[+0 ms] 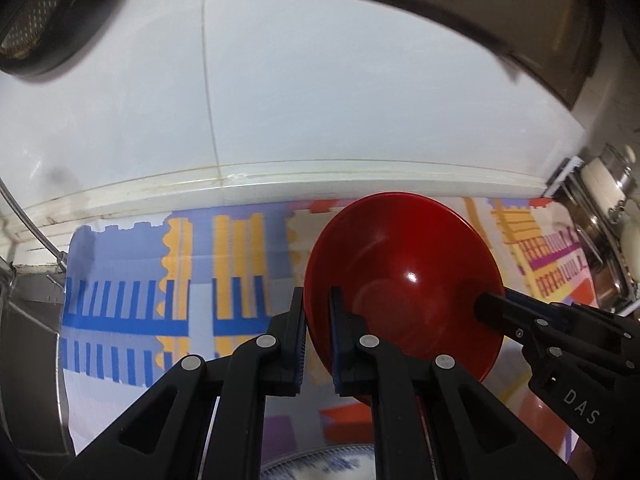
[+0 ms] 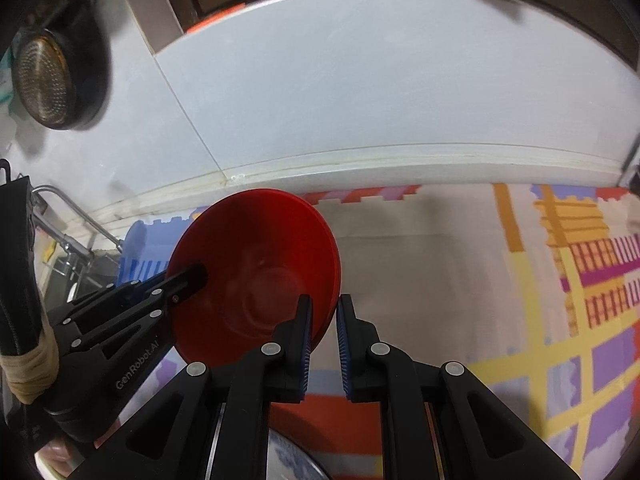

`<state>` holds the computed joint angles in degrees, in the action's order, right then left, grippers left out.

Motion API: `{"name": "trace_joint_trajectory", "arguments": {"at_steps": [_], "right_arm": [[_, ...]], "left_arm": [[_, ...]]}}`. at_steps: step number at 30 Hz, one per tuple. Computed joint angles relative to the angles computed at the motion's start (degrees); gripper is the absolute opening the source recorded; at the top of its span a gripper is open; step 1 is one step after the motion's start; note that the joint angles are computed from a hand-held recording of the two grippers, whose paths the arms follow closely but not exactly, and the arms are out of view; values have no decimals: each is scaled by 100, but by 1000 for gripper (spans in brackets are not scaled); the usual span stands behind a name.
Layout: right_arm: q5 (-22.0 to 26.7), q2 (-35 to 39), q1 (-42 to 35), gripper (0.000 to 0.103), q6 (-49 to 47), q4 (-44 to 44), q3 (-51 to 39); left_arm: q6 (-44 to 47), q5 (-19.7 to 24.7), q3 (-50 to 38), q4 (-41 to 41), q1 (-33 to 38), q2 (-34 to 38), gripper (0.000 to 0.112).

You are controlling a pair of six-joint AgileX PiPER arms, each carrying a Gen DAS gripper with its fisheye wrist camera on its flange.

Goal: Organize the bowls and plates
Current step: 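Lift and carry the red-and-black bowl over the stacked bowls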

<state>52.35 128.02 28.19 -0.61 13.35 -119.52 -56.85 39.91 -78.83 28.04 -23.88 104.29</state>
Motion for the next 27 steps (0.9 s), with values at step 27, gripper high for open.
{"name": "trace_joint_trajectory", "arguments": {"at_steps": [27], "right_arm": [[-1897,-3664,-1291,14,-1207,830,5084]], "left_arm": [[-1102,968,-1087,686,-2240,250,12]]}}
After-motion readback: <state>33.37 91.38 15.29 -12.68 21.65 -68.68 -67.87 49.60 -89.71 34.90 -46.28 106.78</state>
